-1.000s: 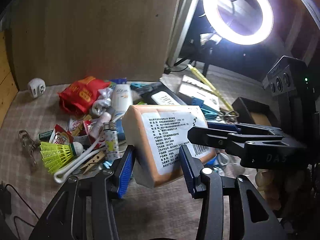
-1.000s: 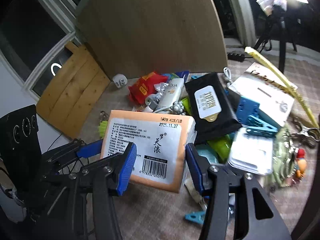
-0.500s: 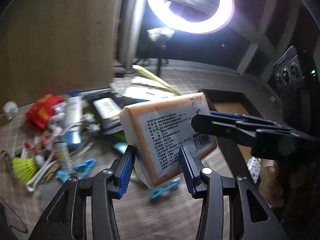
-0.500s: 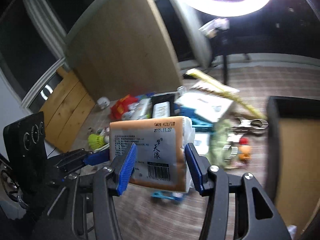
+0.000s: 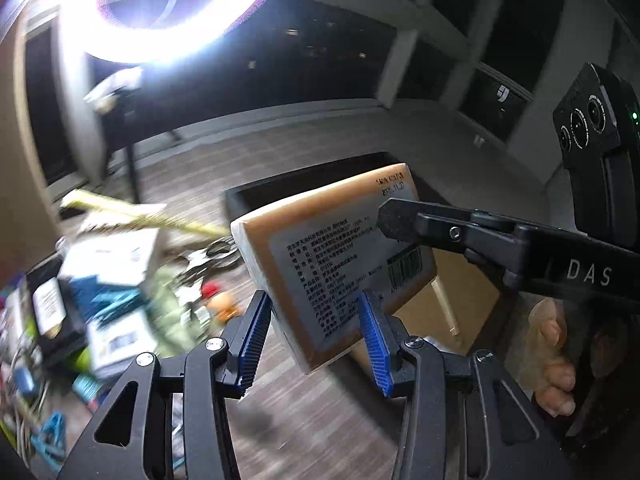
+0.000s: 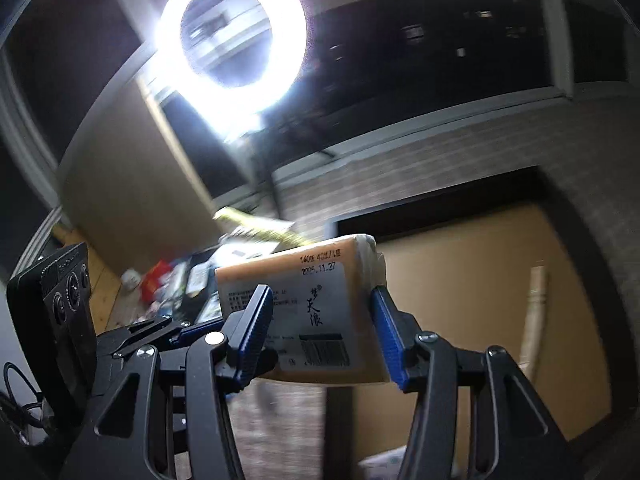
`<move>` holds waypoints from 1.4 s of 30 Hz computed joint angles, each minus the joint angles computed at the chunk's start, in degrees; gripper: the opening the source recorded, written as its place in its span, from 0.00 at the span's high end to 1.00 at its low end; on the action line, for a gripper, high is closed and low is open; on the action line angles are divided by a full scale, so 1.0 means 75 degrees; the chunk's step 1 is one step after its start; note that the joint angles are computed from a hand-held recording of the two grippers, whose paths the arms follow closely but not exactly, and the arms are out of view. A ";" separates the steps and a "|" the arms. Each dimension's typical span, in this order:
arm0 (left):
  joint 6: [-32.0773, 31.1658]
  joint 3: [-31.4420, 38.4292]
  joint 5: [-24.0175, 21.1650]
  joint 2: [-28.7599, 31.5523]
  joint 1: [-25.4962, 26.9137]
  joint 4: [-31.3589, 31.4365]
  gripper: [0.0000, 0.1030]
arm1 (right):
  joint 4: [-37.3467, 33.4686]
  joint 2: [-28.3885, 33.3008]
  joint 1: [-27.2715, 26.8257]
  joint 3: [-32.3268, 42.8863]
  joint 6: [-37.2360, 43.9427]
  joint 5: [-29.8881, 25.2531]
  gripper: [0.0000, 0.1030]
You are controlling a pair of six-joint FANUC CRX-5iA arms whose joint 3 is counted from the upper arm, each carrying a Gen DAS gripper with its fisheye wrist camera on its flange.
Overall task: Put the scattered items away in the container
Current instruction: 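Carry the orange-edged tissue pack into the black tray and open the left tool, then grasp a blue clothespin with the left tool while right grasps another blue clothespin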
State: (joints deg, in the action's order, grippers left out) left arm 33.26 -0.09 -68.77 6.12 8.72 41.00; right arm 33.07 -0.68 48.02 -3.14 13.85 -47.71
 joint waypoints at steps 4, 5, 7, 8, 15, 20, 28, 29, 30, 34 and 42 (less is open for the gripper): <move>-0.0037 0.0122 0.0292 0.0059 -0.0486 0.0084 0.57 | 0.0386 -0.0298 -0.0095 -0.0283 -0.0293 -0.0349 0.50; 0.0030 0.0168 0.0330 0.0052 -0.0578 0.0045 0.54 | 0.0536 -0.0379 -0.0112 -0.0391 -0.0516 -0.0412 0.48; 0.0160 0.0220 0.0329 0.0034 -0.0649 0.0047 0.54 | 0.1009 -0.0495 -0.0112 -0.0612 -0.1120 -0.0697 0.32; 0.0147 0.0177 0.0328 -0.0006 -0.0651 0.0128 0.54 | 0.1151 -0.0506 -0.0106 -0.0650 -0.1257 -0.0846 0.28; 0.0142 0.0034 0.0215 -0.0152 -0.0407 0.0031 0.54 | 0.0844 -0.0076 -0.0068 -0.0184 -0.0600 -0.1535 0.23; 0.0140 -0.0128 0.0324 -0.0270 0.0011 -0.0119 0.54 | 0.1575 0.0131 0.0214 -0.0345 -0.0658 -0.1091 0.23; 0.0056 -0.0774 0.0414 -0.0821 0.1452 -0.0409 0.53 | 0.0040 0.0760 0.0329 0.0691 0.0638 -0.0608 0.23; 0.0076 -0.0860 0.0402 -0.0890 0.1703 -0.0487 0.53 | -0.0202 0.0828 0.0333 0.0804 0.0794 -0.0524 0.23; 0.0108 -0.0965 0.0426 -0.0960 0.2009 -0.0588 0.53 | -0.0487 0.0869 0.0333 0.0880 0.0981 -0.0329 0.23; 0.0447 -0.1216 0.0464 -0.1094 0.3157 -0.0994 0.53 | -0.1414 0.1277 0.0482 0.1477 0.1972 -0.0127 0.23; 0.0618 -0.1557 0.0527 -0.1067 0.4649 -0.1159 0.55 | -0.2714 0.2604 0.1013 0.3236 0.4531 -0.1035 0.53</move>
